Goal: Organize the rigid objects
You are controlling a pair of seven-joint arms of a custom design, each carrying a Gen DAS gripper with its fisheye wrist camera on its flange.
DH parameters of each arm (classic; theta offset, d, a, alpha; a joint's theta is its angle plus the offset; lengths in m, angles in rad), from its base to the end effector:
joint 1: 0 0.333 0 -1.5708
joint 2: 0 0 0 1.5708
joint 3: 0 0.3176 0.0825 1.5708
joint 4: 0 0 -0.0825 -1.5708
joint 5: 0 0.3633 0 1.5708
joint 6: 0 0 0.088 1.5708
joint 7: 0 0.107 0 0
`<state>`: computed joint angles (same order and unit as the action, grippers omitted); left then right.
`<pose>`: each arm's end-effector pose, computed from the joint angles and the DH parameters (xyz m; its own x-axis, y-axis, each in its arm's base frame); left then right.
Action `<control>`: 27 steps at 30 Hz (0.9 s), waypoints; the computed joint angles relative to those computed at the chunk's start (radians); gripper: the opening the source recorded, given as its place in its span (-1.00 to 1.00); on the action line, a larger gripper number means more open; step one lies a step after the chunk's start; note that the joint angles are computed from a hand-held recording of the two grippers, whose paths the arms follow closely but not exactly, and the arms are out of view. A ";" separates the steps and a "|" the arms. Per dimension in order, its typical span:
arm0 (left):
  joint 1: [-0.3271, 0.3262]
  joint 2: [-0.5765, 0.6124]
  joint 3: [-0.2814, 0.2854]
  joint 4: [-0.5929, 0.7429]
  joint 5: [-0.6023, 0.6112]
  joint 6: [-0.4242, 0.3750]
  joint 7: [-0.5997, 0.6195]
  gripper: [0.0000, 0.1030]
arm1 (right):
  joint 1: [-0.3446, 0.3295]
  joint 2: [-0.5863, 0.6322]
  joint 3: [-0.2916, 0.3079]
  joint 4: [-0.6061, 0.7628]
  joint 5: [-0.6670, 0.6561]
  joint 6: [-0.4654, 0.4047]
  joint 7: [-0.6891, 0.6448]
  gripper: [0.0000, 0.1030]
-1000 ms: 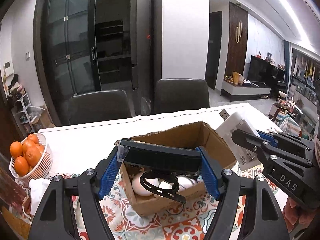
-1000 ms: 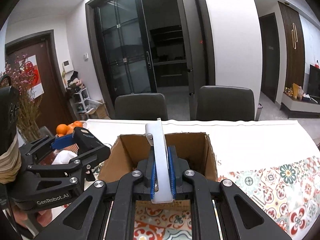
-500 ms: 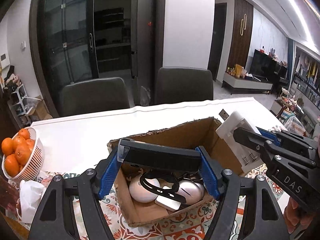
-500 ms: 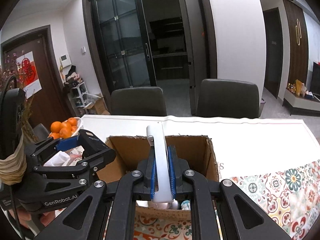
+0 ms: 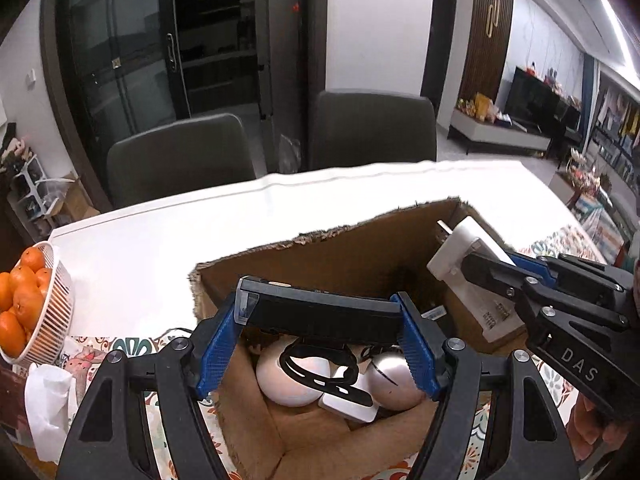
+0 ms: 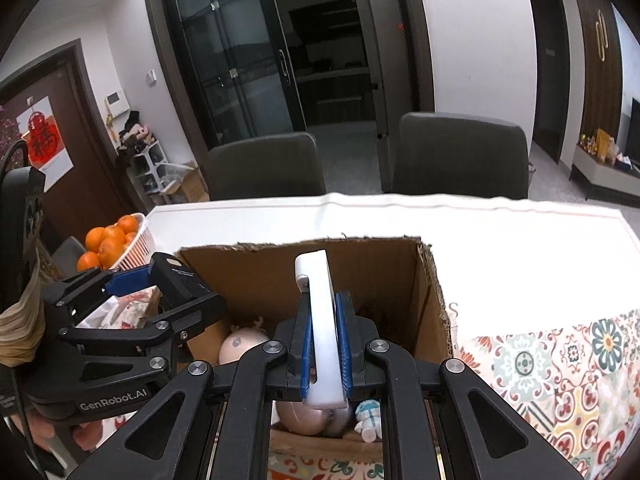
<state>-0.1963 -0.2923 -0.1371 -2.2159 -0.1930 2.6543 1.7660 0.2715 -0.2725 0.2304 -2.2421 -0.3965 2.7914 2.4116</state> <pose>0.4665 -0.1637 0.5901 -0.3949 -0.9187 0.0111 -0.6840 0.2859 -0.6711 0.4242 0.2657 0.5794 0.0845 -0.9760 -0.2008 -0.6761 0.0919 -0.7311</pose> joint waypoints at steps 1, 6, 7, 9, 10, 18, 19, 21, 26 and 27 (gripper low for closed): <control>0.004 0.006 -0.006 0.004 0.011 -0.005 -0.009 0.43 | 0.012 0.010 -0.012 0.004 0.022 0.001 -0.020 -0.76; 0.007 0.038 -0.010 0.028 0.022 -0.044 -0.024 0.43 | 0.023 0.038 -0.031 0.002 0.060 -0.001 -0.045 -0.76; 0.005 0.046 -0.009 0.035 0.016 -0.058 -0.021 0.43 | 0.030 0.044 -0.040 0.003 0.078 -0.001 -0.062 -0.76; -0.001 0.052 -0.006 0.042 0.001 -0.073 -0.006 0.44 | 0.036 0.049 -0.048 -0.001 0.099 0.003 -0.080 -0.76; -0.003 0.051 -0.005 0.040 -0.008 -0.073 0.005 0.49 | 0.042 0.051 -0.053 -0.001 0.115 0.006 -0.094 -0.70; 0.019 -0.024 -0.029 -0.023 0.067 -0.038 -0.064 0.66 | -0.007 0.001 -0.003 -0.033 0.049 -0.027 0.005 -0.28; 0.018 -0.035 -0.028 -0.031 0.071 -0.034 -0.071 0.67 | -0.014 -0.012 0.007 -0.037 0.028 -0.034 0.028 -0.28; 0.021 -0.074 -0.029 -0.060 0.084 -0.021 -0.093 0.70 | -0.020 -0.043 0.018 -0.050 0.005 -0.051 0.062 -0.28; 0.016 -0.192 -0.015 -0.149 0.097 0.020 -0.111 0.76 | -0.060 -0.138 0.096 -0.062 -0.110 -0.136 0.186 -0.10; 0.018 -0.211 -0.017 -0.160 0.105 0.027 -0.118 0.77 | -0.063 -0.155 0.106 -0.067 -0.128 -0.147 0.204 -0.03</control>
